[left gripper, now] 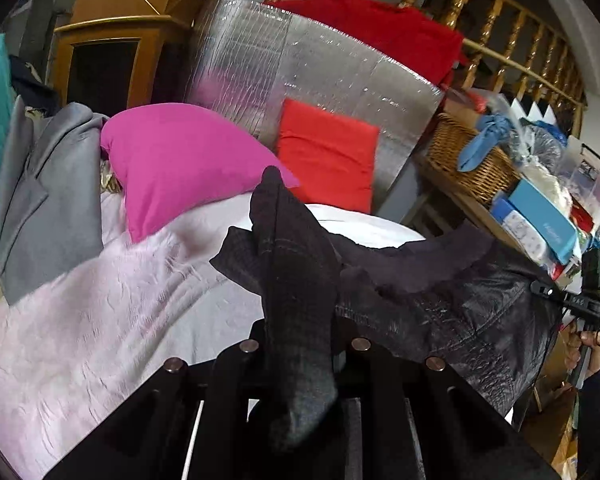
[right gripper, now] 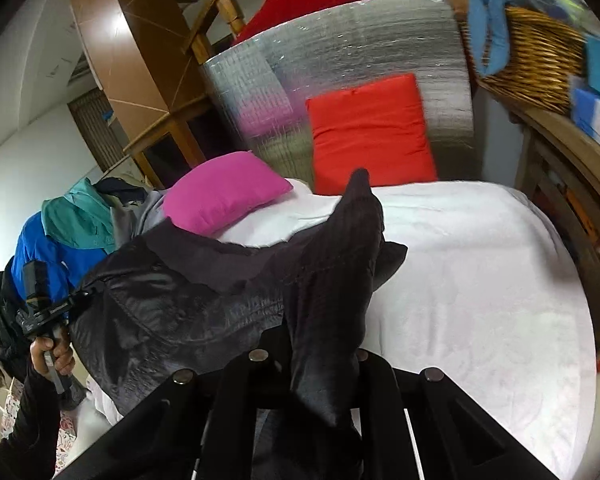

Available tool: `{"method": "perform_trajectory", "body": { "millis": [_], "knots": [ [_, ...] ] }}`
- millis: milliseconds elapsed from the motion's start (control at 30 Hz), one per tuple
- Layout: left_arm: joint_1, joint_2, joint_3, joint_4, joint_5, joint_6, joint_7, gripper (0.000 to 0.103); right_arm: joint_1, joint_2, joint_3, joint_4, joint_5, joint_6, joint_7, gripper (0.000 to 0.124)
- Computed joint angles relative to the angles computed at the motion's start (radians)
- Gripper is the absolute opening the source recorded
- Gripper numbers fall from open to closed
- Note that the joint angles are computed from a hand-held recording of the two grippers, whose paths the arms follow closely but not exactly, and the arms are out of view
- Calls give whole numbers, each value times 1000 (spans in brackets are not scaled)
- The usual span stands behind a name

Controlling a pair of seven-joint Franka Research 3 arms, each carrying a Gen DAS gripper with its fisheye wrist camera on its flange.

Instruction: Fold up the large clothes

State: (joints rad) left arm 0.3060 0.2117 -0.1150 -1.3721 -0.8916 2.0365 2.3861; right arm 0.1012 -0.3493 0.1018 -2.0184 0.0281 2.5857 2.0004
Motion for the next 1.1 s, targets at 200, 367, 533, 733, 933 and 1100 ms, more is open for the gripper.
{"method": "perform_trajectory", "body": {
  "millis": [200,367,533,733,933,1100],
  "knots": [
    [-26,-136,43,-369,-30,95,122,16,9,-126,0,-325,77,107,23,10],
    [-57,-82,66,-480,142,207,-19,49,-18,-132,30,-516,103,132,149,39],
    [-25,-79,76,-391,196,147,-104,53,-88,-229,75,-515,39,37,245,49],
    [-51,-141,63,-387,142,221,-28,54,-65,-206,77,-415,-13,91,215,63],
    [-132,-132,27,-424,208,260,57,54,120,41,-53,-254,200,137,-44,65],
    [-159,-29,30,-377,415,286,-162,54,28,106,-45,-324,196,194,163,62]
  ]
}}
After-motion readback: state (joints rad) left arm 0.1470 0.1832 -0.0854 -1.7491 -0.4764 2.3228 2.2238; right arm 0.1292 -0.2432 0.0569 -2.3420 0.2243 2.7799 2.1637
